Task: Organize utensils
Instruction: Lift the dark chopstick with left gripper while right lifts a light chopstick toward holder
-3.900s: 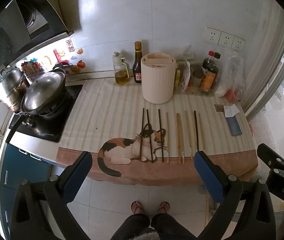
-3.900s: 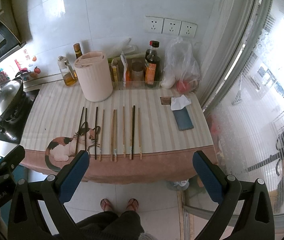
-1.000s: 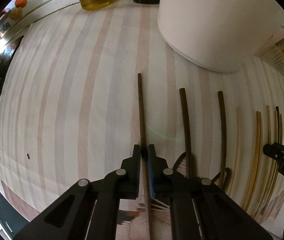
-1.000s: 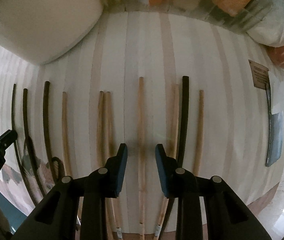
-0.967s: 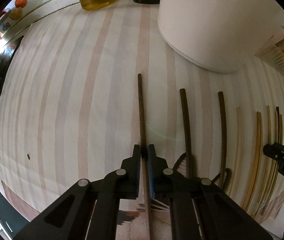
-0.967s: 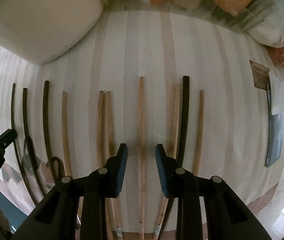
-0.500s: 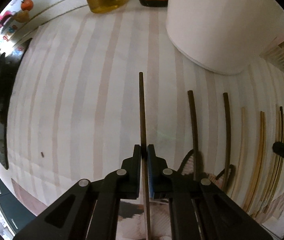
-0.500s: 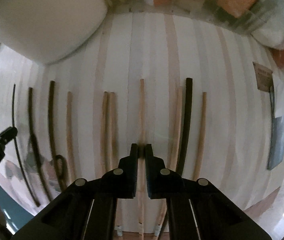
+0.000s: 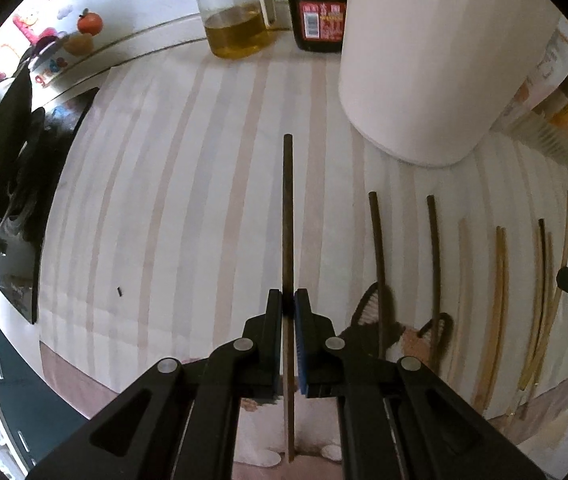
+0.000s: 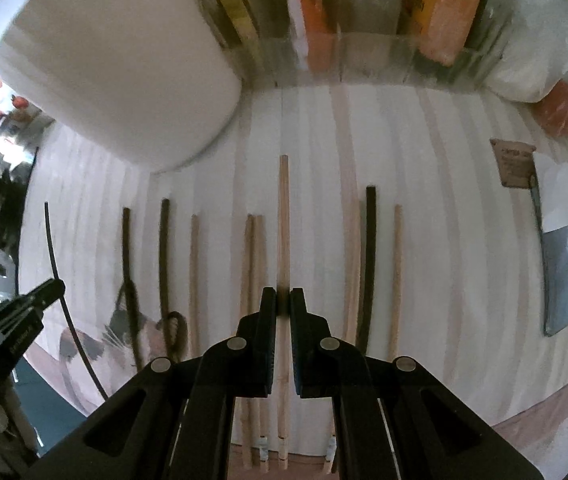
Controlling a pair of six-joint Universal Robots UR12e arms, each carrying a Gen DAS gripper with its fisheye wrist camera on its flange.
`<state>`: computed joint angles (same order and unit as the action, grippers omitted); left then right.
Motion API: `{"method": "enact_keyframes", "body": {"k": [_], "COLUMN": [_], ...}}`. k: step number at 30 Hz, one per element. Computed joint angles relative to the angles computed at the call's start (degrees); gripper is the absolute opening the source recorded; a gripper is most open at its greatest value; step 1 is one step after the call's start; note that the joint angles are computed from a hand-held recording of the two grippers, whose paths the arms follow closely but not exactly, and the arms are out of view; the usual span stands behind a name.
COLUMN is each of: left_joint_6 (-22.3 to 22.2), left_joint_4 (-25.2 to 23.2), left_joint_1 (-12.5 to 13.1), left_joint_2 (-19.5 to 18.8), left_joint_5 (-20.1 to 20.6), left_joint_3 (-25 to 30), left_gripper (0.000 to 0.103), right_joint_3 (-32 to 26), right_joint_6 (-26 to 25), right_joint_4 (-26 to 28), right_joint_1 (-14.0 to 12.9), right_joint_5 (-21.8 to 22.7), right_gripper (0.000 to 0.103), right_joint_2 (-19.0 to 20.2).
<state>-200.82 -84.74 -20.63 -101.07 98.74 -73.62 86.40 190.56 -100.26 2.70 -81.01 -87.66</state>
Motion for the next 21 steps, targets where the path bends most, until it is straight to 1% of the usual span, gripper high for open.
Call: {"method": "enact_keyframes", "body": {"k": [1, 2, 4, 6, 8, 9, 13, 14, 19, 20, 21], "left_joint_6": [-0.48, -0.89, -1.62, -1.95, -2.08, -1.96, -1.76, -1.61, -1.44, -1.57, -1.49], "left_joint_4": [0.45, 0.81, 1.68, 2.47, 3.72, 4.33, 6.86, 5.85, 10.08, 10.89, 11.76], "left_joint_1": [-0.15, -0.36, -0.71, -0.76, -0.89, -0.84, -0.59, -0.94, -0.88, -0.83, -0.66], "left_joint_2": [0.30, 0.71, 1.19, 1.35, 1.71, 1.87, 2.08, 1.79, 1.98, 1.98, 1.87], "left_joint_5": [0.15, 0.23, 0.48, 0.35, 0.52, 0.46, 0.39, 2.54, 3.67, 3.91, 4.05], "left_joint_3": [-0.03, -0.21, -0.02, 0.34, 0.62, 0.70, 1.61, 2.68, 4.21, 4.56, 5.00], "left_gripper": [0.004, 0.004, 0.004, 0.003, 0.003, 0.003, 0.003, 0.003, 0.003, 0.003, 0.003], "right_joint_3": [-0.47, 0.41, -0.13, -0.51, -0.46, -1.37, -2.45, -2.64, -4.33, -4.13, -4.59], "right_joint_6": [0.07, -0.41, -0.64, -0.31, 0.18, 0.21, 0.30, 0.43, 0.66, 1.13, 1.24], "right_joint_4": [-0.08, -1.02, -2.11, -3.13, -4.33, -4.67, -6.06, -6.49, -8.80, -10.15, -10.80], "right_joint_1": [-0.21, -0.90, -1.46, -1.63, -1.76, -1.96, -2.59, -2.55, -2.65, -2.89, -3.01], "right_joint_5": [0.46, 0.98, 1.62, 2.28, 3.07, 3.35, 4.94, 5.20, 6.59, 8.18, 8.54], "right_gripper": [0.007, 0.007, 0.007, 0.007, 0.007, 0.007, 0.007, 0.007, 0.007, 0.007, 0.007], "right_joint_2": [-0.09, -0.77, -0.62, -0.90, -1.33, -0.81, -1.12, -1.13, -1.17, -1.29, -1.35]}}
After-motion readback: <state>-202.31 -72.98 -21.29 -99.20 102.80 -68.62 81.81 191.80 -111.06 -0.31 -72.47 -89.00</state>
